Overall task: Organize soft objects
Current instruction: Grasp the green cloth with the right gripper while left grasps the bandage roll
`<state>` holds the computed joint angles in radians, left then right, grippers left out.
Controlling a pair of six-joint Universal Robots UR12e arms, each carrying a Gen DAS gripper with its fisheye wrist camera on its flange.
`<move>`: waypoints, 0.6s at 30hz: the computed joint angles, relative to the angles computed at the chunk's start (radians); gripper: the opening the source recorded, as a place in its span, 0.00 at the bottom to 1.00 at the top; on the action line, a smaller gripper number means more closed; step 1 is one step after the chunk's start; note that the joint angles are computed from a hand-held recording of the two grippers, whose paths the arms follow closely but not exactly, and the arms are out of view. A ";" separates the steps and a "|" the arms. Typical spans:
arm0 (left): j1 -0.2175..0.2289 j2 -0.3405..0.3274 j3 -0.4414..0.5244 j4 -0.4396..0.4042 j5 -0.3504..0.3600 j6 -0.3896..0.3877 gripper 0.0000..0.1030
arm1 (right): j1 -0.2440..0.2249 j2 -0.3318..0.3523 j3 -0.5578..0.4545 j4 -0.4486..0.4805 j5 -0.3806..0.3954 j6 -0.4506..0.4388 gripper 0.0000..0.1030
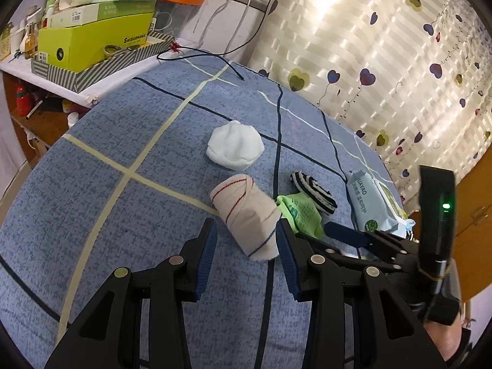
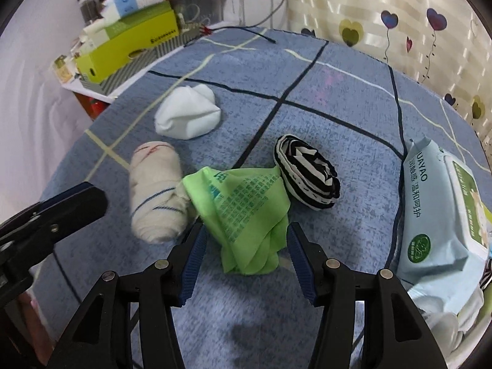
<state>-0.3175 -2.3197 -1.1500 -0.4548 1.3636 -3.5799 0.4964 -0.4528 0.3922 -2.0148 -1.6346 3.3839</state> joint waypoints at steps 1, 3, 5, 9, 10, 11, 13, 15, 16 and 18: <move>0.001 -0.003 0.006 -0.004 -0.002 0.000 0.40 | -0.001 0.015 -0.027 0.020 0.000 0.003 0.52; 0.000 -0.010 0.017 -0.015 -0.006 -0.003 0.40 | -0.005 0.039 -0.066 0.050 0.010 0.013 0.51; -0.001 -0.016 0.028 -0.020 -0.005 -0.005 0.40 | -0.005 0.044 -0.071 0.044 0.007 0.016 0.38; -0.004 -0.030 0.055 -0.046 -0.004 -0.002 0.40 | -0.005 0.034 -0.051 0.015 0.011 0.007 0.12; -0.005 -0.032 0.060 -0.052 0.001 0.000 0.40 | -0.005 0.023 -0.030 -0.004 0.012 0.002 0.11; -0.007 -0.035 0.067 -0.060 0.004 -0.001 0.40 | -0.004 0.010 -0.007 -0.023 0.008 -0.001 0.11; -0.009 -0.039 0.072 -0.067 0.010 -0.007 0.40 | -0.003 -0.023 0.055 -0.071 -0.001 -0.004 0.11; -0.011 -0.045 0.081 -0.077 0.018 -0.019 0.45 | -0.004 -0.050 0.104 -0.107 -0.002 0.000 0.11; -0.011 -0.047 0.085 -0.079 0.017 -0.028 0.48 | -0.005 -0.071 0.143 -0.135 -0.005 0.003 0.11; -0.012 -0.052 0.092 -0.084 0.017 -0.039 0.52 | -0.006 -0.095 0.186 -0.168 -0.010 0.007 0.11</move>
<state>-0.3291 -2.3721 -1.0580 -0.5387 1.3804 -3.6191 0.4906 -0.5480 0.5785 -2.1828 -1.6448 3.3911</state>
